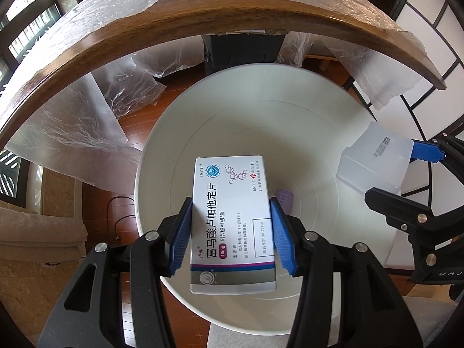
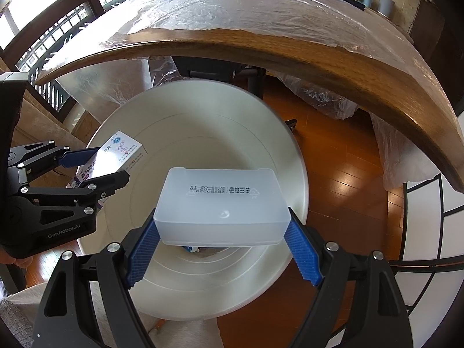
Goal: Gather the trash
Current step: 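Lower both tools into the bin and open them to drop the boxes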
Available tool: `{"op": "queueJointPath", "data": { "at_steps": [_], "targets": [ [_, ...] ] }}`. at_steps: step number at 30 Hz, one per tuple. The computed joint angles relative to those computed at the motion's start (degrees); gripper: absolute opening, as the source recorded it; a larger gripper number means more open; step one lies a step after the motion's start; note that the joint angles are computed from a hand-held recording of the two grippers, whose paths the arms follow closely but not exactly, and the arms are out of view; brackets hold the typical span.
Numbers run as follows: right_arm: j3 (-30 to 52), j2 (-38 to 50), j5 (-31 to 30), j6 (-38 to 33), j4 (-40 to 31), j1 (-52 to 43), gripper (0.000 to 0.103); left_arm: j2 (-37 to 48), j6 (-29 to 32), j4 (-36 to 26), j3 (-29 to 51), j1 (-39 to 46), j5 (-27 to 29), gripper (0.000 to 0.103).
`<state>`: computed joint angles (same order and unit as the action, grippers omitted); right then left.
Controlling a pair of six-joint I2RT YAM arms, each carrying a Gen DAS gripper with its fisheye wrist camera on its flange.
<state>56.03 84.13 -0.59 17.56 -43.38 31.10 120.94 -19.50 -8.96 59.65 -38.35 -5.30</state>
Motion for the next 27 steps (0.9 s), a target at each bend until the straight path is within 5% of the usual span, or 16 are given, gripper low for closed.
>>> {"op": "queueJointPath", "data": {
  "at_steps": [27],
  "targets": [
    [0.77, 2.02, -0.15, 0.19, 0.06, 1.11, 0.08, 1.48, -0.06, -0.56, 1.21, 0.08, 0.01, 0.053]
  ]
}}
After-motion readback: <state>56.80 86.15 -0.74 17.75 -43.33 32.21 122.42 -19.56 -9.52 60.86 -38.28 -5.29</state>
